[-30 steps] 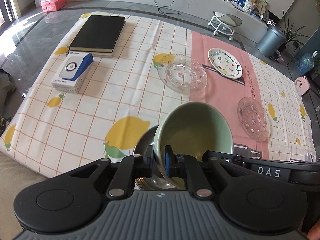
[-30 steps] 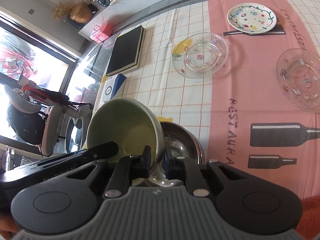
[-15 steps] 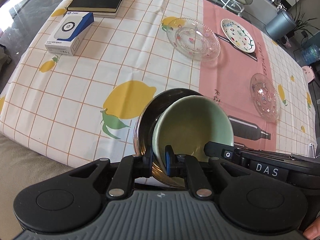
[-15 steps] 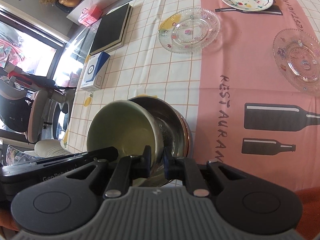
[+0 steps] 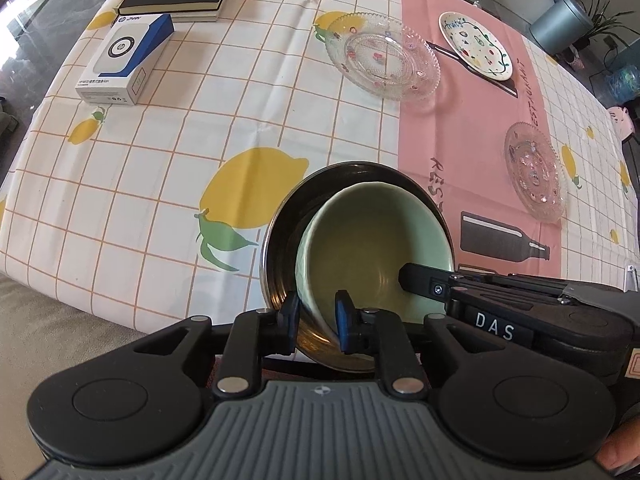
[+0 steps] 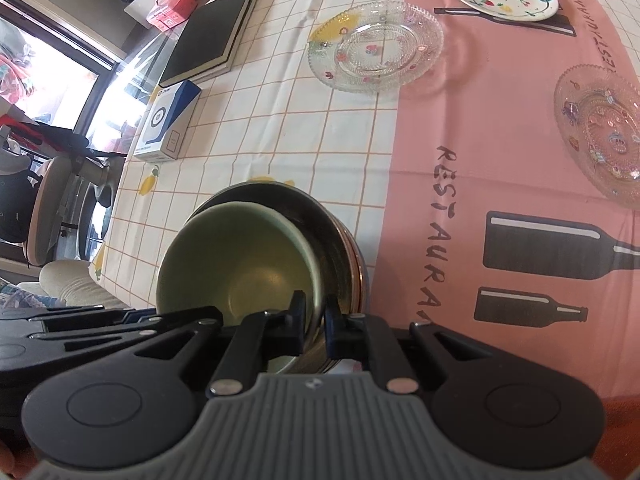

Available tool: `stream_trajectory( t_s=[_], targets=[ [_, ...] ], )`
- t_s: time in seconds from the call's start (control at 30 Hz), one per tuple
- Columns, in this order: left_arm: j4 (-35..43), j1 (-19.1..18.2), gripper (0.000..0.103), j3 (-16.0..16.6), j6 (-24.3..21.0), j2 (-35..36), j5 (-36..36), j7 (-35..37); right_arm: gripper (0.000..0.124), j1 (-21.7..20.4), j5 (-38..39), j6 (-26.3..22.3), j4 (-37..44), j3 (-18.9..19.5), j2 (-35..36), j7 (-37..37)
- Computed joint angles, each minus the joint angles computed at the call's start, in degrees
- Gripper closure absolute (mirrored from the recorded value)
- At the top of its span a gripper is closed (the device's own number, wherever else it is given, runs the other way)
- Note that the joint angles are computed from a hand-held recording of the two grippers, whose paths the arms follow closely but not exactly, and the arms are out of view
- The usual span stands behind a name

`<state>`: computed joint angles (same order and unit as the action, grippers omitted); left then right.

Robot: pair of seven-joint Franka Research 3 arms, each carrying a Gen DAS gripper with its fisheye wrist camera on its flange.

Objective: Organize plates and bowls
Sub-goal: 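Lift the pale green bowl with the left gripper into the stacked orange bowls, then open the left gripper and withdraw from the stacked bowls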

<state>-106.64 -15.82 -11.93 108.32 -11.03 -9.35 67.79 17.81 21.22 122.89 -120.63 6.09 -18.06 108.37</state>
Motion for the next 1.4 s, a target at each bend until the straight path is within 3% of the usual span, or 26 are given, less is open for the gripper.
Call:
stream_trajectory(
  t_s=[0.6, 1.0, 1.13, 1.4],
  targets=[
    [2.2, 0.33, 0.073, 0.4, -1.46, -0.4, -0.59, 4.03, 0.113, 0.95, -8.66, -4.35, 5.81, 1.72, 4.11, -1.02],
    [0.29, 0.41, 0.073, 1.0, 1.67, -3.1, -1.89, 4.02, 0.09, 1.2, -10.94, -4.92, 7.41, 2.02, 2.29, -1.79],
    [-1.78, -0.25, 0.073, 0.95, 5.42, -5.52, -2.46, 4.37, 0.086, 1.04, -11.45, -2.72, 5.52, 2.09, -0.98, -2.92],
    [-9.61, -3.1, 0.073, -0.88, 21.06, -12.17, -0.12, 2.77, 0.085, -0.74, -7.03, 5.97, -3.38, 0.81, -10.71, -4.48]
  ],
)
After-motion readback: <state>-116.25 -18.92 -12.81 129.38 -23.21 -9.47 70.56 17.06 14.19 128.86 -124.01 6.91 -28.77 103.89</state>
